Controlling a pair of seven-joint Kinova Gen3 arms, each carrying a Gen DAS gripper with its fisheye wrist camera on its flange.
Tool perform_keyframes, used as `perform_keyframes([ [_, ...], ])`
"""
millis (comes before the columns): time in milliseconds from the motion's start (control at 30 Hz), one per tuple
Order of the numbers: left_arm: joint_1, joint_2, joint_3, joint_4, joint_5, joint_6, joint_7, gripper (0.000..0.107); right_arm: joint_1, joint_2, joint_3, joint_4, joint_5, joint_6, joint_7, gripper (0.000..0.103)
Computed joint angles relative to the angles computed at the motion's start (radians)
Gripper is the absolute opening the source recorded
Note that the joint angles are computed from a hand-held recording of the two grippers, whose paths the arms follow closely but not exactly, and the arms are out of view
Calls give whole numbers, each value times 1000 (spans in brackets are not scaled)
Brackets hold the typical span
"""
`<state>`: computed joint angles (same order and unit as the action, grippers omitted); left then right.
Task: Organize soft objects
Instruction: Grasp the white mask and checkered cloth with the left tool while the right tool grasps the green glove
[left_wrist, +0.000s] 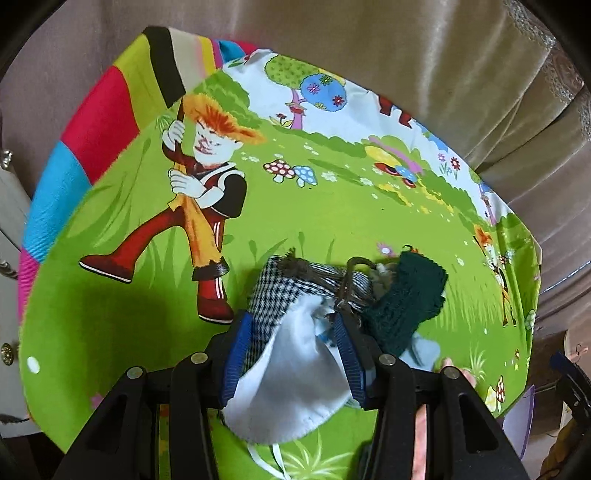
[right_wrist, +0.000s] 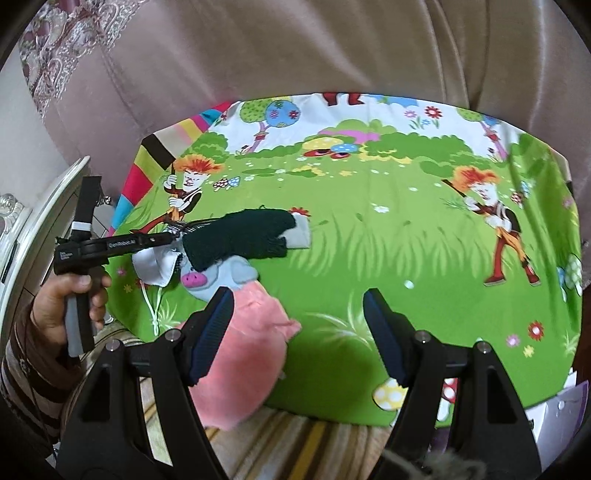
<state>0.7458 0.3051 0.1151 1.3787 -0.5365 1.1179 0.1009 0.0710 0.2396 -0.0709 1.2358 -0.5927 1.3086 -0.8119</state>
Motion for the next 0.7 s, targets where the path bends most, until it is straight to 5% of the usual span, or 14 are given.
perform_keyframes([
  [67,-9,-2,-1,22,4,-30,3,48,-18,13,-8,-10,6,-2,-11,76],
  [267,-2,-19,-5,82,-12,-84,32,21,-78,57,-34,-44,38,-3,-64,76],
  [700,94,-43,40,96,-146,53,235,17,-155,176,-66,-165,83,57,-252,76],
])
